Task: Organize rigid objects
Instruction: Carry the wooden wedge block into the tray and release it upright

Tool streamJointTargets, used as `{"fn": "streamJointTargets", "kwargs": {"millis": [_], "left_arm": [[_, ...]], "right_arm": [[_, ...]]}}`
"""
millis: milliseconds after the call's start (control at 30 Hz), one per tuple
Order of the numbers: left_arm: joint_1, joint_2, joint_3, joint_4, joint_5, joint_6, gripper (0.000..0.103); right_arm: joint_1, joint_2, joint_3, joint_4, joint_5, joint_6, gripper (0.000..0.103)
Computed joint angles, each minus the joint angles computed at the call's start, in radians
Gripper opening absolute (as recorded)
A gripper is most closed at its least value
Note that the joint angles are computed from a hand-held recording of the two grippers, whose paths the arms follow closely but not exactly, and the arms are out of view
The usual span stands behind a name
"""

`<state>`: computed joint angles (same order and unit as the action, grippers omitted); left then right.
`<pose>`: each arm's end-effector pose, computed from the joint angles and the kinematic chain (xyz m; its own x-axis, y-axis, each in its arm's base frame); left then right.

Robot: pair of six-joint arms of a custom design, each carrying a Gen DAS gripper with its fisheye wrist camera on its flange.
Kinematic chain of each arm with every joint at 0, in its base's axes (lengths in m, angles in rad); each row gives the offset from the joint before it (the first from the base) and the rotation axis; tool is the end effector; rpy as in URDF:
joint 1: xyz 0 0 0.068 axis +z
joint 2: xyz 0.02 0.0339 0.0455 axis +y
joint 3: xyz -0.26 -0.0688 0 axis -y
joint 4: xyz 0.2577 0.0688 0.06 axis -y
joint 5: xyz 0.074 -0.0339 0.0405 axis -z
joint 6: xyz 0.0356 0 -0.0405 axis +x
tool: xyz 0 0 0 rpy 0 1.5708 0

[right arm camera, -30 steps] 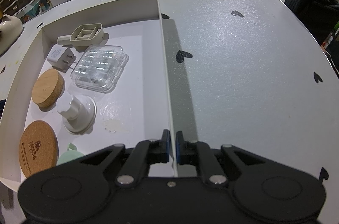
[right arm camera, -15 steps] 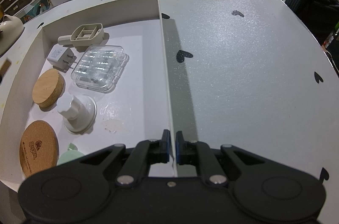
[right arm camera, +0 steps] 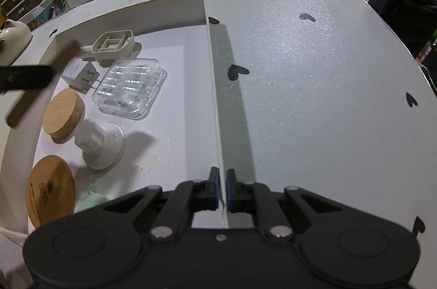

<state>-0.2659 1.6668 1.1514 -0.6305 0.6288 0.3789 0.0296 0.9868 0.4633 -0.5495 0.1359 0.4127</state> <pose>0.3236 -0.1098 0.2038 -0.6516 0.4875 -0.5812 0.7400 0.5772 -0.3454 0.1821 0.0006 0.1575 -0.7903 0.3742 -0.4851 0.3846 0.9194 0.0825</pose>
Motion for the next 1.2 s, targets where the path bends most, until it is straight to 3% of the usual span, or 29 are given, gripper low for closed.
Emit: {"fn": "streamJointTargets", "kwargs": {"millis": [300,667,767,833,900,1200], "left_arm": [[-0.148,0.077,0.005,0.032,-0.122,-0.163,0.028],[-0.196,0.113,0.003,0.057,-0.168,-0.208,0.026],[-0.192,0.118,0.014,0.038,-0.148,-0.208,0.041],[-0.19,0.098,0.002,0.041,-0.143,-0.21,0.058],[-0.189,0.073,-0.012,0.046,-0.138,-0.21,0.069],[-0.152,-0.091,-0.076,0.067,-0.128,-0.224,0.093]], "right_arm": [[-0.003,-0.008,-0.009,0.008,-0.004,0.0,0.007],[-0.016,-0.01,-0.012,0.014,-0.017,-0.015,0.007],[-0.022,-0.014,-0.016,0.016,-0.024,-0.021,0.007],[-0.023,-0.016,-0.017,0.017,-0.025,-0.023,0.006],[-0.024,-0.018,-0.019,0.017,-0.027,-0.026,0.006],[-0.029,-0.045,-0.034,0.018,-0.035,-0.038,0.006]]}}
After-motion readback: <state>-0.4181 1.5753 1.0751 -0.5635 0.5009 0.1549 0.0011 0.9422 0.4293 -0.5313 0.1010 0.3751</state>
